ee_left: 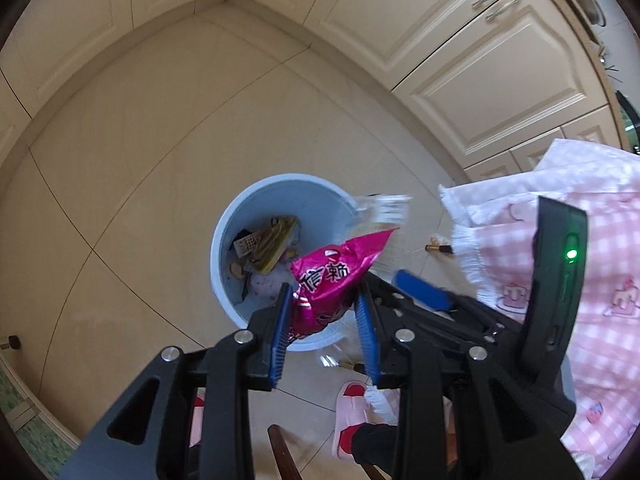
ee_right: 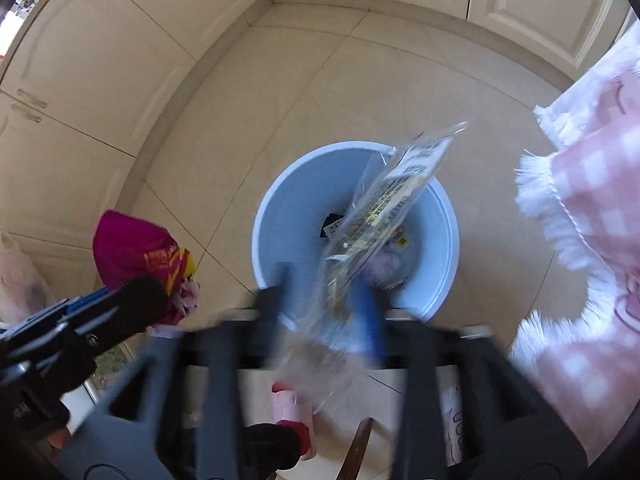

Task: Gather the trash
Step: 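Carry both wrappers over the blue bucket and open both tools to drop them, then bring both open tools back toward the table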

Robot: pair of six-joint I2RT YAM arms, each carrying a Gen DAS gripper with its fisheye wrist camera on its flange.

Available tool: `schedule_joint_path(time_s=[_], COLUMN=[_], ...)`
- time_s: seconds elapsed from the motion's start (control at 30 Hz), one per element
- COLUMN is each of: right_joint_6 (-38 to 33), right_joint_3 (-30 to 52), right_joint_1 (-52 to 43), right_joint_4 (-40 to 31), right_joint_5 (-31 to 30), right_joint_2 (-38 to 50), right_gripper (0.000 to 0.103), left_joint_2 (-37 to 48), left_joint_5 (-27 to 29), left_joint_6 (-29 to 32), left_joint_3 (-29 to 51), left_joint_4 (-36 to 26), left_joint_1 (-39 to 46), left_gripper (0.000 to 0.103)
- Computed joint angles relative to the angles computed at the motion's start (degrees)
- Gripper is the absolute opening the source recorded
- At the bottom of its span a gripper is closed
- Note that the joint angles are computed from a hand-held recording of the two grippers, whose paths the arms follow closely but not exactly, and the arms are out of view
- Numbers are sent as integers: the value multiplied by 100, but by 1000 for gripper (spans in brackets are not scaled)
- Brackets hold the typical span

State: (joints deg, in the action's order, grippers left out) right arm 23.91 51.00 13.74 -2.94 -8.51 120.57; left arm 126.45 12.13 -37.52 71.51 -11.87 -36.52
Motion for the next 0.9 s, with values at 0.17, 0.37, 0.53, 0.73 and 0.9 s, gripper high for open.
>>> schedule_joint_path(time_s=[0.17,0.37,0.53,0.73,0.9], right_joint_6=[-31,-99,-239,-199,-171], right_joint_3=[-212,-699,-958,-902,-1056], right_joint_1=[-313,-438,-379,-309,-261], right_joint_4=[175,105,41,-44,-216], right_joint_5=[16,501,776,809,929], right_joint_2=[18,-488,-857,-1080,-1604], right_gripper=[58,60,62,62,62], left_joint_2=[382,752,1055,984,779], left_joint_5=[42,53,10,-75,-243], left_joint_6=[-42,-7,37,7,-3], left_joint_3=[429,961,1566,1764,1800], left_joint_4=[-175,-457,-846,-957,-1217], left_joint_1=[-25,-110,-234,-317,-406], left_gripper=[30,30,30,35,42])
